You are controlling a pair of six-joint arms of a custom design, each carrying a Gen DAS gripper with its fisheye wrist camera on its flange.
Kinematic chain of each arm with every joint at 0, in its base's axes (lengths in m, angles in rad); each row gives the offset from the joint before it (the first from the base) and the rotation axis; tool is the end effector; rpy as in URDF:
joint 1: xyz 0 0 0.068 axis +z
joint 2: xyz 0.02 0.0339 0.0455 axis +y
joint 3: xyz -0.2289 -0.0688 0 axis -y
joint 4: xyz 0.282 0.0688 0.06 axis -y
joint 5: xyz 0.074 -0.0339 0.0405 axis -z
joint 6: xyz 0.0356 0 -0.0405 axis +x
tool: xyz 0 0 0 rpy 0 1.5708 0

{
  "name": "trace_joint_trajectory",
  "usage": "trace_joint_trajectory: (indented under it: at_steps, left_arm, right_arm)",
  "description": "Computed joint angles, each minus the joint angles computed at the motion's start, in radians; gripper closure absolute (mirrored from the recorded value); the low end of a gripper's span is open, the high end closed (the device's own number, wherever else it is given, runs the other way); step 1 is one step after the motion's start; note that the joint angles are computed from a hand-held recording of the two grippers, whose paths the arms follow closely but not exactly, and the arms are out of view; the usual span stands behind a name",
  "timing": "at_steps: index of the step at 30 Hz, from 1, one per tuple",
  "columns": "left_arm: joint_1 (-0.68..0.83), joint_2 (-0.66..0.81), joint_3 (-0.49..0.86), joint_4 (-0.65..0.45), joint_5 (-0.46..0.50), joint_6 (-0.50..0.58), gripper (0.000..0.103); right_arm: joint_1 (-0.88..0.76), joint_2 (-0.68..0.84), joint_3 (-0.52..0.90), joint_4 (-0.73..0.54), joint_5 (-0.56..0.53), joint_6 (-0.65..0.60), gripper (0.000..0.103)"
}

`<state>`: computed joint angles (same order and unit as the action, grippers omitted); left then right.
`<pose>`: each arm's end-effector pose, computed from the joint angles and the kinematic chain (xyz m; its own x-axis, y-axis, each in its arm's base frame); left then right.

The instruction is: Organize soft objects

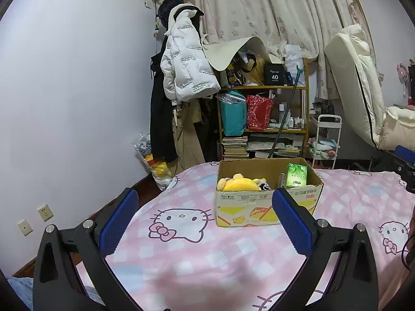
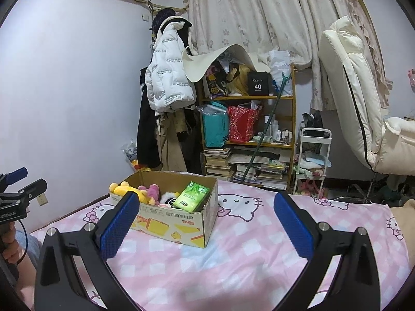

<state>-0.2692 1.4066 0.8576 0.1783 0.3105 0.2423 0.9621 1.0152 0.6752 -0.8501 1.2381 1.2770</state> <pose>0.3393 -0.1049 0.2043 -0.2124 0.2956 -0.9314 0.5961 0.7944 0.1162 0.1517 0.1587 0.1910 -0.2180 0.2339 -0.9475 0.4887 0.8665 0.1015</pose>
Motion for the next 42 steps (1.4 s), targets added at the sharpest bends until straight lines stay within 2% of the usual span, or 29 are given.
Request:
trace_joint_trajectory:
  at_steps: [8,42]
  left_arm:
    - [-0.002,0.003,0.006,-0.004,-0.004,-0.002,0.001]
    - [-0.012,0.032,0.025,-0.032,-0.015,0.043,0.001]
  right_arm:
    - [0.002,0.015,0.007,-0.024,0.001,0.018,0.000]
    - [-0.017,0.004,-0.034,0.077,-0.009,-0.048,0.000]
